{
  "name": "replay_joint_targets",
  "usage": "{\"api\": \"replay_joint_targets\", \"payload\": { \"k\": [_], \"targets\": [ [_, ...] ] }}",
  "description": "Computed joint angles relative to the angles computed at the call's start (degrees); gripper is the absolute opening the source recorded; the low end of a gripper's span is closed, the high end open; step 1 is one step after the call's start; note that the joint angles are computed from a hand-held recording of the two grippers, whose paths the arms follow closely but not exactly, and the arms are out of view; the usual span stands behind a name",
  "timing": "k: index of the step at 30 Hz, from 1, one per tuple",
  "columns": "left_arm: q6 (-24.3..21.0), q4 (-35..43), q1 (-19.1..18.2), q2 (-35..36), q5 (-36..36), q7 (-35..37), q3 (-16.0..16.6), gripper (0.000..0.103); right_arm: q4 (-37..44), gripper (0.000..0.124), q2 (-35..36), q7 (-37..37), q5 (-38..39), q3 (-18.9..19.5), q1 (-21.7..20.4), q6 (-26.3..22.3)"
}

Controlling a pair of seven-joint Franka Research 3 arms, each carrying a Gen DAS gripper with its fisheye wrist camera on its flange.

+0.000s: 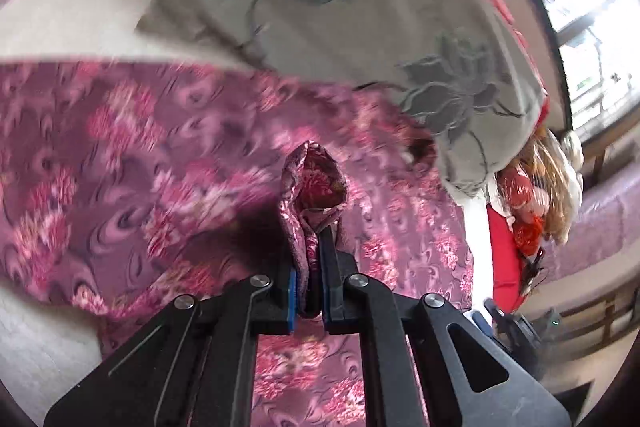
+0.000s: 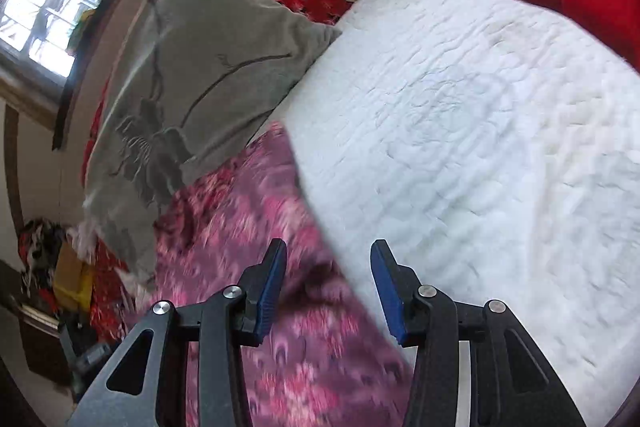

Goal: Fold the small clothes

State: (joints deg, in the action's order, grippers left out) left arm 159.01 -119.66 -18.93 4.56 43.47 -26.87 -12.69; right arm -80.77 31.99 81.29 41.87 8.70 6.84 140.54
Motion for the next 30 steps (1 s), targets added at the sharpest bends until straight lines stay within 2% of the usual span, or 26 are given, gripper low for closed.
{"api": "replay_joint_targets", "payload": {
  "k": [3, 4, 5, 6, 8, 9, 10, 12, 13, 14, 15, 17, 18, 19, 21, 23, 24, 25, 28, 30],
  "targets": [
    [-0.06, -0.39, 0.08, 0.24, -1.47, 1.25, -0.16, 0.006, 6.58, 0.046, 5.23, 3.37, -4.37, -0.98, 2.58, -2.26],
    [-0.70, -0.09, 0.00, 0.31, -1.81, 2.17, -0.25, 0.006, 8.51, 0.040, 6.50, 4.02, -5.61, -0.97, 2.83, -4.15],
    [-2.08, 0.48, -0.11, 0.52, -2.53, 4.06, -0.47, 0.007, 10.28, 0.010, 7.70, 2.41, -6.00, 0.98, 1.98, -5.18],
    [-3.20, 1.02, -0.21, 0.72, -3.60, 5.88, -0.70, 0.007, 10.04, 0.009, 7.35, 0.34, -5.33, 0.92, 2.43, -4.51],
    [-7.88, 2.98, -0.47, 2.13, -7.87, 11.63, -1.43, 0.009, 4.60, 0.009, 4.01, -4.55, -2.75, 2.78, 1.69, 2.40],
    [-9.43, 4.23, -0.62, 2.98, -9.87, 13.62, -1.62, 0.012, 2.48, 0.009, 2.81, -6.06, -1.24, 2.50, 1.94, 4.84],
    [-9.61, 4.14, -0.60, 3.12, -11.69, 14.82, -1.61, 0.013, 2.23, 0.009, 2.68, -4.92, -1.90, 0.23, 3.57, 4.53],
    [-6.95, 1.21, -0.72, 1.03, -12.79, 13.12, -1.17, 0.013, 5.47, 0.010, 5.39, 0.79, -8.96, -0.45, 3.41, -2.13],
    [-6.40, -0.11, -0.96, -0.49, -11.78, 10.88, -0.97, 0.013, 4.95, 0.010, 5.05, -0.12, -7.33, -0.66, 3.23, -2.42],
    [-6.57, -1.31, -1.44, -2.52, -7.52, 5.96, -0.73, 0.013, 2.56, 0.020, 3.24, -0.21, -7.08, -0.72, 3.25, -0.24],
    [-7.18, -1.61, -1.45, -3.60, -4.56, 2.80, -0.99, 0.013, 0.04, 0.020, 1.07, 0.65, -8.53, -1.83, 4.33, 2.54],
    [-7.28, -0.87, -1.04, -3.92, -1.96, 0.77, -1.71, 0.023, -4.53, 0.020, -2.37, -3.53, -5.94, 0.20, 3.35, 8.55],
    [-7.85, 0.60, -0.94, -2.95, -2.02, 1.97, -2.03, 0.036, -5.40, 0.020, -3.28, -5.45, -4.90, 1.05, 2.98, 9.38],
    [-9.48, 2.33, -1.00, -1.73, -2.99, 4.03, -2.27, 0.043, -5.72, 0.020, -3.82, -6.28, -5.07, 1.06, 3.26, 9.49],
    [-15.57, 7.82, -1.64, 3.04, -6.50, 11.39, -2.78, 0.043, -6.57, 0.020, -4.82, -7.92, -4.92, 1.44, 3.91, 9.75],
    [-18.05, 10.75, -1.40, 6.96, -13.71, 19.41, -3.07, 0.043, -6.62, 0.020, -5.26, -8.86, -4.65, 1.80, 4.53, 8.30],
    [-17.46, 10.11, -1.47, 7.18, -15.51, 20.63, -2.82, 0.043, -6.31, 0.020, -5.29, -9.43, -4.59, 2.14, 4.89, 6.70],
    [-16.54, 9.47, -2.19, 6.88, -14.40, 19.49, -2.06, 0.043, -6.06, 0.020, -5.35, -10.03, -4.78, 2.37, 5.47, 5.30],
    [-13.20, 5.30, -2.65, 2.71, -13.90, 16.71, -1.24, 0.043, -5.90, 0.020, -5.62, -12.05, -4.84, 2.97, 7.40, 3.60],
    [-12.00, 1.07, -2.63, -2.12, -11.09, 12.72, -1.04, 0.043, -4.64, 0.021, -4.95, -13.54, -4.50, 3.91, 8.97, 2.00]
  ]
}}
